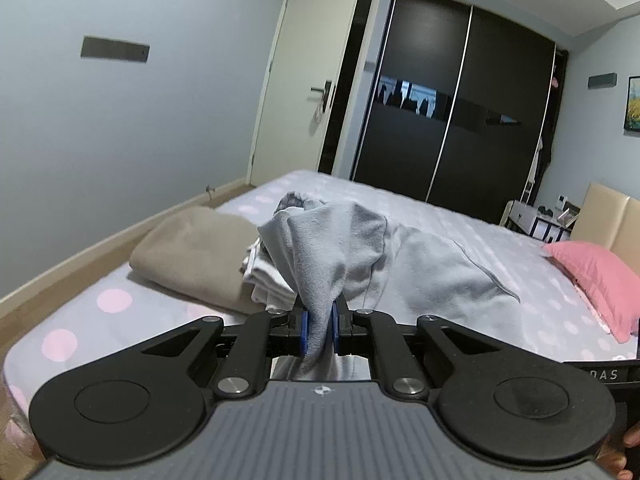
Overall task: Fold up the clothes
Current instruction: 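Carry the folded shirt with both grippers toward the stack of folded clothes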
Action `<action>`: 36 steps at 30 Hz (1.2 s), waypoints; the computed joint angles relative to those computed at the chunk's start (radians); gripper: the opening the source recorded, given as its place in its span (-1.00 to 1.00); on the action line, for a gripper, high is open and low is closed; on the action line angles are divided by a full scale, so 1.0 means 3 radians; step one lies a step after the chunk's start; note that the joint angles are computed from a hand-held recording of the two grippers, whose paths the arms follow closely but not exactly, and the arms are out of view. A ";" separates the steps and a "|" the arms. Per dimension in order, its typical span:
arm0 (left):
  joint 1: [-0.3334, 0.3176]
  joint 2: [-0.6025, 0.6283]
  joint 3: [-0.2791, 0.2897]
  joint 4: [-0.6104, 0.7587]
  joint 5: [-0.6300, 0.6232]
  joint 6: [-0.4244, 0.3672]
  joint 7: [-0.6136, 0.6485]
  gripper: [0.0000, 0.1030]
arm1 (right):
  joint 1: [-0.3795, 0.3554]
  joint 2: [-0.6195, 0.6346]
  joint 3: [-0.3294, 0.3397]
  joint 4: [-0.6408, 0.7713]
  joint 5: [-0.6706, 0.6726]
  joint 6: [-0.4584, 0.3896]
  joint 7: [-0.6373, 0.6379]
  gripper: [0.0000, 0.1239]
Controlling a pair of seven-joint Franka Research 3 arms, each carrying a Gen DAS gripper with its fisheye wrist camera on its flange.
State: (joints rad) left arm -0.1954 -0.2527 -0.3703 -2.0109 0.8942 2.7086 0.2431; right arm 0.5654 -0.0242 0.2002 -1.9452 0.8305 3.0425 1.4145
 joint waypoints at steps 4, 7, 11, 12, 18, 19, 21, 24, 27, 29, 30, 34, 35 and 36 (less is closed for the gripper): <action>-0.0018 0.0267 0.0111 0.0100 -0.0133 0.0041 0.0156 -0.83 | -0.0065 0.0315 -0.0040 0.0263 -0.0583 -0.0144 0.0511 -0.64; -0.0050 0.0489 0.0213 0.0176 -0.0304 0.0053 0.0265 -0.83 | -0.0093 0.0549 -0.0088 0.0472 -0.0966 -0.0289 0.0848 -0.64; -0.0092 0.0707 0.0325 0.0214 -0.0437 0.0068 0.0357 -0.82 | -0.0142 0.0765 -0.0110 0.0651 -0.1213 -0.0431 0.1059 -0.64; -0.0101 0.0742 0.0348 0.0216 -0.0440 0.0064 0.0365 -0.83 | -0.0168 0.0816 -0.0098 0.0697 -0.1222 -0.0471 0.1066 -0.64; -0.0169 0.0921 0.0437 0.0287 -0.0795 -0.0126 0.0633 -0.82 | -0.0337 0.1086 0.0008 0.0938 -0.1043 -0.0712 0.1002 -0.61; -0.0178 0.0955 0.0445 0.0317 -0.0847 -0.0168 0.0672 -0.82 | -0.0372 0.1110 0.0034 0.0954 -0.0955 -0.0722 0.0985 -0.55; -0.0195 0.1005 0.0468 0.0365 -0.0862 -0.0204 0.0705 -0.82 | -0.0449 0.1140 0.0091 0.0967 -0.0736 -0.0713 0.0951 -0.43; -0.0210 0.1038 0.0495 0.0386 -0.0874 -0.0215 0.0718 -0.82 | -0.0539 0.1184 0.0135 0.0996 -0.0438 -0.0676 0.0946 -0.29; -0.0208 0.1055 0.0519 0.0372 -0.0897 -0.0156 0.0697 -0.82 | -0.0568 0.1289 0.0086 0.1131 -0.0343 -0.0740 0.1117 -0.23; -0.0211 0.1046 0.0524 0.0360 -0.0908 -0.0147 0.0705 -0.81 | -0.0589 0.1388 0.0069 0.1262 -0.0343 -0.0851 0.1212 -0.37; -0.0213 0.1049 0.0525 0.0368 -0.0906 -0.0155 0.0709 -0.81 | -0.0617 0.1434 0.0091 0.1322 -0.0307 -0.0900 0.1207 -0.46; -0.0220 0.1050 0.0524 0.0382 -0.0912 -0.0187 0.0708 -0.81 | -0.0635 0.1451 0.0142 0.1340 -0.0264 -0.0791 0.0974 -0.83; -0.0221 0.1052 0.0524 0.0384 -0.0912 -0.0189 0.0706 -0.81 | -0.0580 0.1424 0.0093 0.1313 -0.0385 -0.0733 0.0955 -0.85; -0.0224 0.1055 0.0523 0.0389 -0.0907 -0.0194 0.0713 -0.81 | -0.0479 0.1397 -0.0005 0.1287 -0.0622 -0.0684 0.0980 -0.85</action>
State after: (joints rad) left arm -0.2625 0.0640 -0.2133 -1.8942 0.6221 2.6505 0.4571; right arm 0.4217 0.3949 0.1986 -1.5591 0.6441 2.8371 1.7083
